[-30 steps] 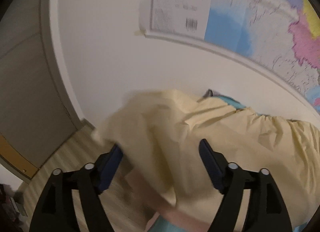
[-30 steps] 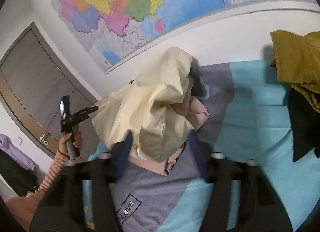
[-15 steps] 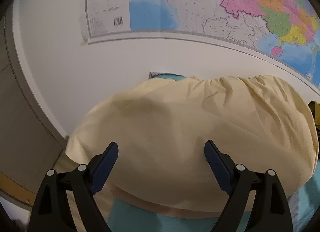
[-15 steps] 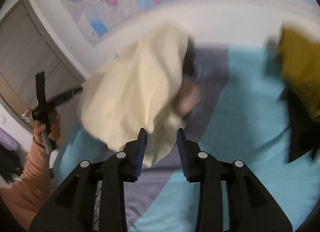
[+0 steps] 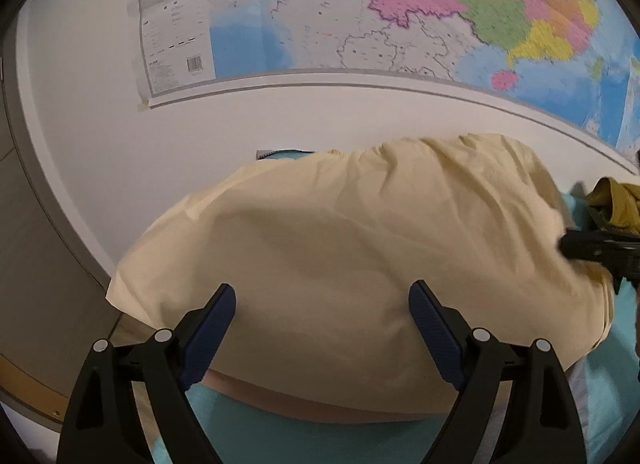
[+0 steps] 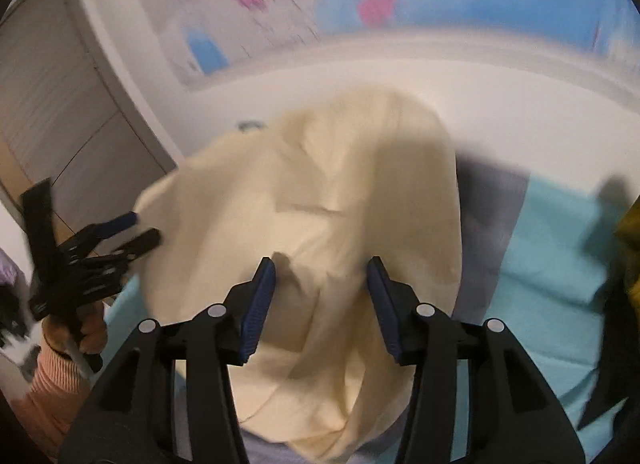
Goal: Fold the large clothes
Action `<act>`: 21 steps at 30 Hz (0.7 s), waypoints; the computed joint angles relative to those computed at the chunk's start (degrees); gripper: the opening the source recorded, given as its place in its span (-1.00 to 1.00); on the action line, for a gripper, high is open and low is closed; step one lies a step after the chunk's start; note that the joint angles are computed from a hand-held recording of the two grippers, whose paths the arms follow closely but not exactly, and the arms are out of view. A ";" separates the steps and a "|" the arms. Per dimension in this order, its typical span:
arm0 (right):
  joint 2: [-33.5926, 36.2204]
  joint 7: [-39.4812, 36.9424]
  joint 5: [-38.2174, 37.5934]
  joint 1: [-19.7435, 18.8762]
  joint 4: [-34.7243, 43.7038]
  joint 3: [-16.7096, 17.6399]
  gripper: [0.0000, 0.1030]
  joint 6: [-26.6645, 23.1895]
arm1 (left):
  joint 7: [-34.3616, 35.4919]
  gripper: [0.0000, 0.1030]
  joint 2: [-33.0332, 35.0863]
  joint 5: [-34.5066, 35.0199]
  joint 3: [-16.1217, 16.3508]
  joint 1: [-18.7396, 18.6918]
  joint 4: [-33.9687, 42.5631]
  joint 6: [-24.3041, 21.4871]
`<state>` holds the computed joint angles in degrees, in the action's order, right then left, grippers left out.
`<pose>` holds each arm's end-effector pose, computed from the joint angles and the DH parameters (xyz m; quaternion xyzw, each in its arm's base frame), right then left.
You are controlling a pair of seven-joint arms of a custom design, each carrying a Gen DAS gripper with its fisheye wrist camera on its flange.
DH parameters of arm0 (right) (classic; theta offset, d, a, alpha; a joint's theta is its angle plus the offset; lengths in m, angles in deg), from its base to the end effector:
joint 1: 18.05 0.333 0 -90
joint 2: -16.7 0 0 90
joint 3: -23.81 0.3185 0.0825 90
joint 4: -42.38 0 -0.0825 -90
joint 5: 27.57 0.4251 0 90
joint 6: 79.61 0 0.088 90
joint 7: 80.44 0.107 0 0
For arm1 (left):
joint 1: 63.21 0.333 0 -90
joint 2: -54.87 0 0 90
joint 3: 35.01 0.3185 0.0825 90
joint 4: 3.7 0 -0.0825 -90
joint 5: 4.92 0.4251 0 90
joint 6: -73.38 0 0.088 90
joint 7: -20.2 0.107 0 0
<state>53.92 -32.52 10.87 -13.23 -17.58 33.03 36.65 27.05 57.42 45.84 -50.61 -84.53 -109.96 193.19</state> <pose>0.7870 0.1884 0.5130 -0.8391 0.3770 0.0466 0.3894 0.5342 -0.3509 0.5180 -0.7712 0.4989 -0.1853 0.3493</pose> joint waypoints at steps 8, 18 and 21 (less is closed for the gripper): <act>-5.11 -4.72 2.56 -1.57 -7.29 0.83 0.05 3.76 | -0.45 0.73 -0.02 0.19 0.06 -0.17 -0.52 -0.08; -16.26 -20.87 5.14 2.13 -24.87 -1.91 0.07 11.06 | -3.11 0.82 0.60 1.02 -0.80 -0.86 -1.83 4.52; -16.04 -20.01 5.88 2.38 -25.00 -1.85 0.10 12.12 | -5.00 0.86 1.04 1.24 -0.56 -1.38 -1.82 3.88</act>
